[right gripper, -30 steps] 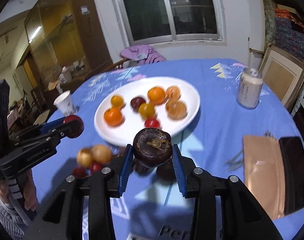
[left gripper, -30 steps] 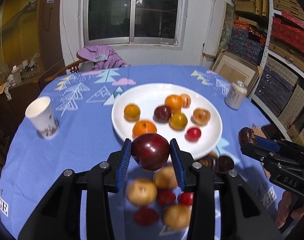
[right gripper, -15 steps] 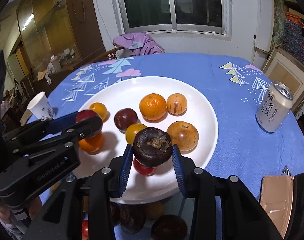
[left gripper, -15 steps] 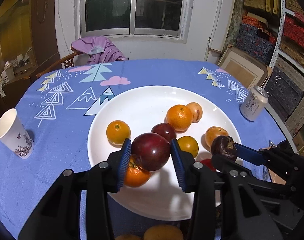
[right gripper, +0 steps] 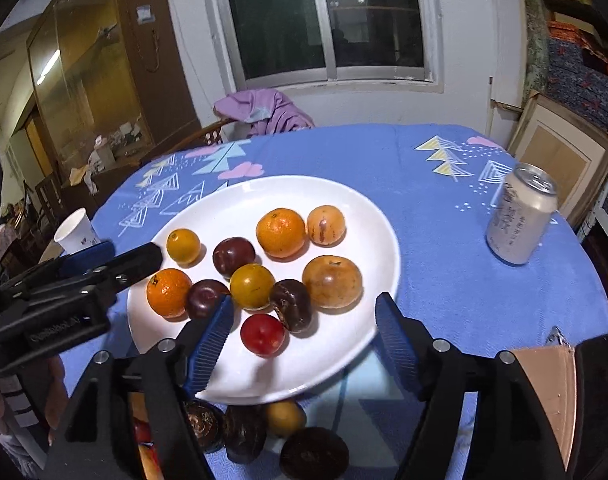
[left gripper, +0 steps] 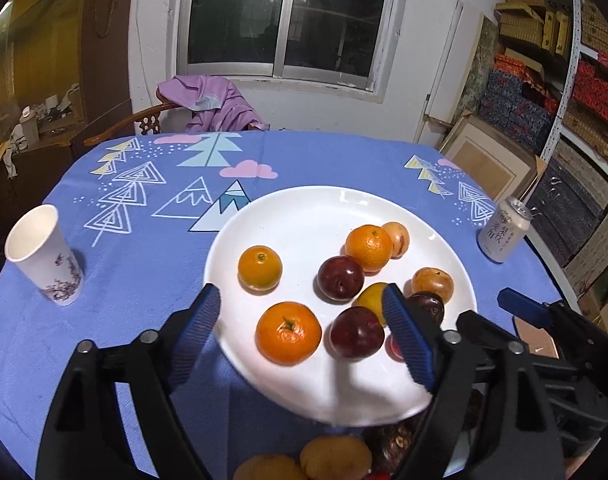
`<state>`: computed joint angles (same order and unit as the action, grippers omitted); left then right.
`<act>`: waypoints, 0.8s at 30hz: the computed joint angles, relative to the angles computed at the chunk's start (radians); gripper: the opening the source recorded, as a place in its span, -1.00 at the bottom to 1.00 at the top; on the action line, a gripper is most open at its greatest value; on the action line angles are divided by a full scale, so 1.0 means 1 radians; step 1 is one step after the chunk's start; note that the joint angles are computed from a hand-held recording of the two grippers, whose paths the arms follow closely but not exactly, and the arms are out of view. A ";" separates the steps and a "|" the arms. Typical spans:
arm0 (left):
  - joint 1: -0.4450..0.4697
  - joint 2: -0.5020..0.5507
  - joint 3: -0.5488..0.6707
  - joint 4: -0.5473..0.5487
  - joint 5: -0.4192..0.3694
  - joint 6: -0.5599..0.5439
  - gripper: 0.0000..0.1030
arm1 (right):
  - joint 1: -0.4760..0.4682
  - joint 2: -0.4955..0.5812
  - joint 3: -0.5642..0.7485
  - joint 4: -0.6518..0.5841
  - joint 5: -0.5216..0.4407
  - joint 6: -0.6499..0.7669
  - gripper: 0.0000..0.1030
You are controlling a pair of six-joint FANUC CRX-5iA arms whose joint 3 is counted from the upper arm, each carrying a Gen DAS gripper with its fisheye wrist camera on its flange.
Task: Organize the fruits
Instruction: 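Return the left tool to the pile and grasp a tan pear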
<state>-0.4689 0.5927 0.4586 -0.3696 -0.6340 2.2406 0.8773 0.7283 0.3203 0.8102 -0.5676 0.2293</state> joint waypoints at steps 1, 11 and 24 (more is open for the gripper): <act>-0.004 -0.019 -0.024 -0.015 0.009 0.016 0.68 | -0.001 -0.025 -0.046 0.033 0.021 -0.048 0.45; -0.076 -0.188 -0.265 -0.206 -0.024 0.194 0.73 | -0.021 -0.201 -0.401 0.465 0.156 -0.594 0.88; -0.108 -0.173 -0.294 -0.273 -0.075 0.225 0.79 | -0.054 -0.245 -0.501 0.589 0.236 -0.829 0.93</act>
<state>-0.5765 0.4197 0.1648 -0.6425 -0.7088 2.4657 0.8233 0.4828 -0.1809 1.3992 -0.3314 -0.6000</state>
